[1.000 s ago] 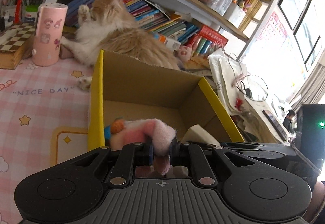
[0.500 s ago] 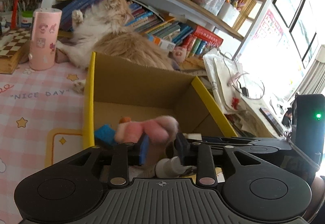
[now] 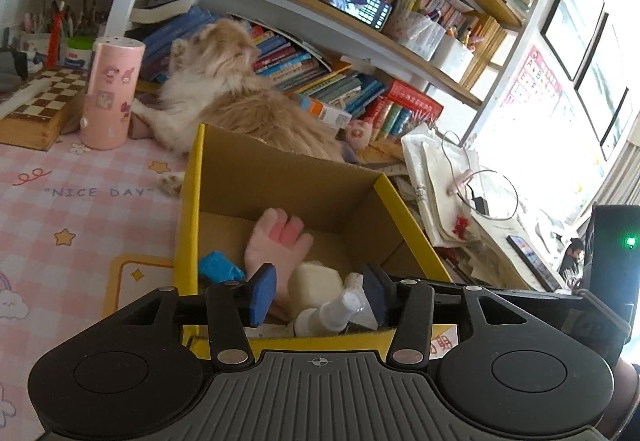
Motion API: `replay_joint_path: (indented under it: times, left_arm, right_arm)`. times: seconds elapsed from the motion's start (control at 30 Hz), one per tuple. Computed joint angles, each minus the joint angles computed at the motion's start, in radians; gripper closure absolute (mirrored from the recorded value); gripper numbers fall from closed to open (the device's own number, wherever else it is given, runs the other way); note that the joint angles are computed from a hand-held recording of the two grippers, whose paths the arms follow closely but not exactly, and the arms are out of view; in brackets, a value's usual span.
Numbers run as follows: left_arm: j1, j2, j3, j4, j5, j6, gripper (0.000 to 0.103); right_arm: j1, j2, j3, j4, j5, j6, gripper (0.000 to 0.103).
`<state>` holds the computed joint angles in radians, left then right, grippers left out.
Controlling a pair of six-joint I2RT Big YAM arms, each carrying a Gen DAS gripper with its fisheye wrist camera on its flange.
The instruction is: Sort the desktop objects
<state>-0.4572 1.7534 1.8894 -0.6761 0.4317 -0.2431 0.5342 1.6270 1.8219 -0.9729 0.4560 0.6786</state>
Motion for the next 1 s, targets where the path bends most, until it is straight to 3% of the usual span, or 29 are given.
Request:
replay_joint_path:
  times: [0.4,0.77,0.87,1.0]
  left_arm:
    - [-0.001,-0.08,-0.11,0.044,-0.07,-0.051,0.054]
    - [0.025,-0.125,-0.151,0.05,-0.033,0.009,0.054]
    - [0.037,-0.157,-0.191,0.072,-0.054,0.007,0.047]
    - [0.055,-0.186,-0.228,0.053,-0.056,0.006,0.046]
  right_arm:
    - [0.016,-0.045,-0.06,0.012,0.013,-0.018,0.059]
    - [0.083,-0.056,-0.064,0.003,0.142,0.057,0.059]
    - [0.105,-0.055,-0.057,0.003,0.169,0.083,0.058]
    - [0.135,-0.04,-0.038,-0.033,0.199,0.091,0.058]
